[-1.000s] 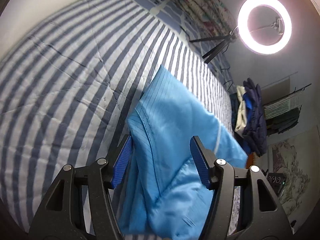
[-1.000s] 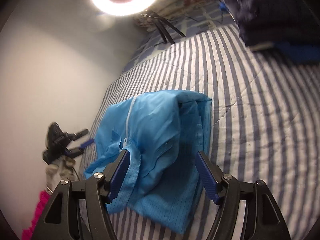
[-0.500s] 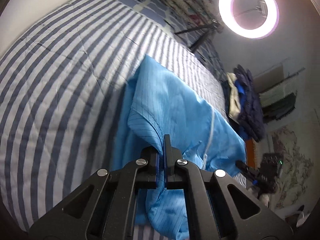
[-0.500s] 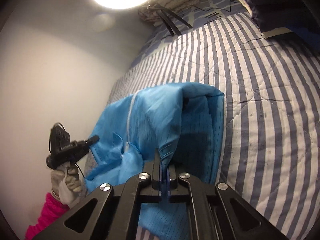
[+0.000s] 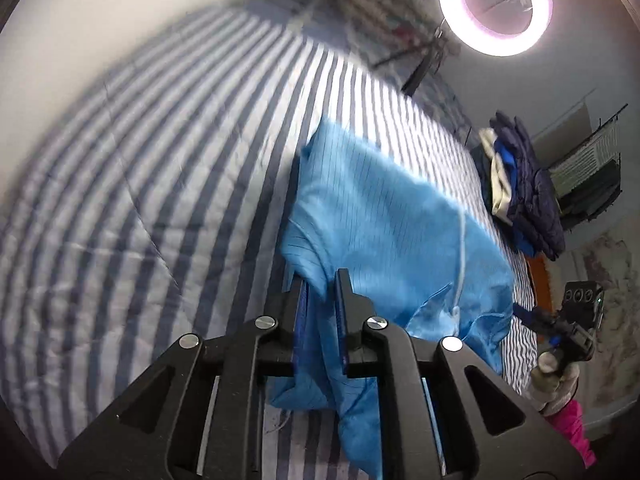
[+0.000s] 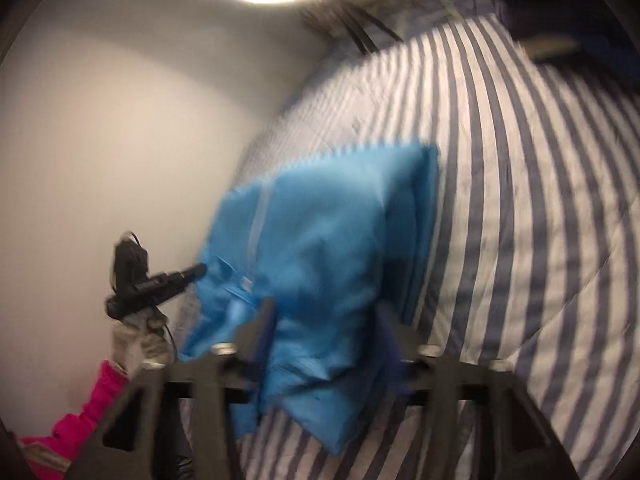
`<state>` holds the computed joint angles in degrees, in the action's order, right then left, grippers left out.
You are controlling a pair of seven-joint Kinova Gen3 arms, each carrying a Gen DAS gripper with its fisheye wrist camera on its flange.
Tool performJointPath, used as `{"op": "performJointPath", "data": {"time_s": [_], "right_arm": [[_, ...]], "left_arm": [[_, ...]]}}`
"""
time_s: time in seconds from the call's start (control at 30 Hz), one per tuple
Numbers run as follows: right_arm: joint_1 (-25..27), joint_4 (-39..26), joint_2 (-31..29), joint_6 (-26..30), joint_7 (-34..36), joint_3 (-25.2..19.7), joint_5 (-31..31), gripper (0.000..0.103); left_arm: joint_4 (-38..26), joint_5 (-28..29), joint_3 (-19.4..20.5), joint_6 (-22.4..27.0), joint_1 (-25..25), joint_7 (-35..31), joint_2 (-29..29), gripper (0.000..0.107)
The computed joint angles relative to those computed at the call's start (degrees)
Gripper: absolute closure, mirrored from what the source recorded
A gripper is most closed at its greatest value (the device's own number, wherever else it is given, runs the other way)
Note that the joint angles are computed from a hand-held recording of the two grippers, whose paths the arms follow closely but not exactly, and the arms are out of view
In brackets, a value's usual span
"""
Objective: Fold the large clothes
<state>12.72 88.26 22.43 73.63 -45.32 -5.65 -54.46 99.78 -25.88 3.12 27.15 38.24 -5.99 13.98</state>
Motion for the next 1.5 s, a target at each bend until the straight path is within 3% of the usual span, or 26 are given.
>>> {"op": "performJointPath", "data": {"time_s": [0.1,0.23,0.4,0.47,0.57,0.63,0.73,0.77,0.8,0.87,0.97,1.1,1.17,1.23,1.3,1.37,1.43,1.5], "right_arm": [[2.9,-2.6,2.2,0.0,-0.5,-2.4,-1.6,0.037],[4.9,-7.0,8.1,-2.4,-8.4,-7.5,0.5,0.038],[6.5,-10.7,15.2,-6.2,-14.0,-14.5,1.6,0.042],[6.2,-12.2,16.6,-8.6,-15.6,-16.3,3.3,0.064],[-0.7,-16.0,14.0,-12.7,-18.5,-12.8,9.6,0.087],[-6.0,-15.9,10.7,-17.3,-16.8,-8.9,14.3,0.092],[-14.0,-16.1,8.2,-18.7,-17.5,-1.7,21.3,0.088],[-16.7,-16.1,7.1,-19.4,-19.6,0.9,23.6,0.074],[-19.3,-15.1,5.4,-20.9,-21.6,3.5,25.9,0.066],[-21.7,-11.7,1.9,-25.2,-23.5,5.4,29.1,0.062],[-19.6,-10.6,-0.9,-26.1,-20.5,0.9,28.5,0.062],[-17.3,-16.3,2.6,-21.9,-22.0,-9.1,33.0,0.064],[-17.0,-18.1,4.8,-21.2,-24.1,-13.3,37.0,0.064],[-19.5,-19.4,7.1,-21.0,-26.9,-13.3,41.4,0.068],[-21.9,-21.5,10.2,-19.0,-30.6,-12.2,46.0,0.072],[-20.2,-20.8,11.0,-19.4,-32.0,-14.8,48.9,0.077],[-20.4,-21.1,10.4,-19.4,-33.1,-15.2,51.3,0.077],[-18.1,-19.3,8.1,-20.1,-33.4,-16.5,50.5,0.076]], "left_arm": [[-1.0,-3.1,-0.8,0.4,1.8,2.1,-0.5,0.098],[-3.8,-7.3,-1.1,2.5,3.8,4.6,-0.5,0.098],[-4.2,-9.1,-0.6,1.8,1.9,6.5,-1.3,0.098],[-5.0,-8.4,-0.4,1.9,1.0,4.9,-0.9,0.098],[-9.0,-4.3,0.8,2.9,-1.6,-2.0,1.5,0.098],[-13.0,-1.7,2.2,4.7,-3.4,-6.6,4.3,0.098],[-20.5,0.7,3.3,9.4,-4.7,-13.5,9.3,0.098],[-22.4,1.7,2.0,10.5,-3.8,-14.8,10.5,0.098],[-23.4,2.5,1.7,10.6,-3.7,-15.7,11.4,0.098],[-26.4,4.3,1.2,11.2,-3.8,-18.5,13.4,0.098],[-29.3,6.9,1.1,11.2,-4.0,-23.1,15.8,0.098],[-30.5,10.1,-0.4,11.3,-3.3,-25.9,18.3,0.098],[-29.9,10.1,-3.8,11.8,-0.9,-24.8,19.4,0.098],[-26.2,10.4,-5.0,9.3,-1.0,-22.0,20.1,0.101],[-21.6,12.3,-3.7,4.6,-3.2,-20.0,18.8,0.104],[-19.1,13.6,-4.1,2.3,-3.6,-20.0,17.4,0.104],[-18.5,11.5,-7.6,3.2,-0.3,-18.1,16.0,0.104],[-16.0,9.3,-8.7,2.3,1.0,-15.7,13.4,0.104]]}}
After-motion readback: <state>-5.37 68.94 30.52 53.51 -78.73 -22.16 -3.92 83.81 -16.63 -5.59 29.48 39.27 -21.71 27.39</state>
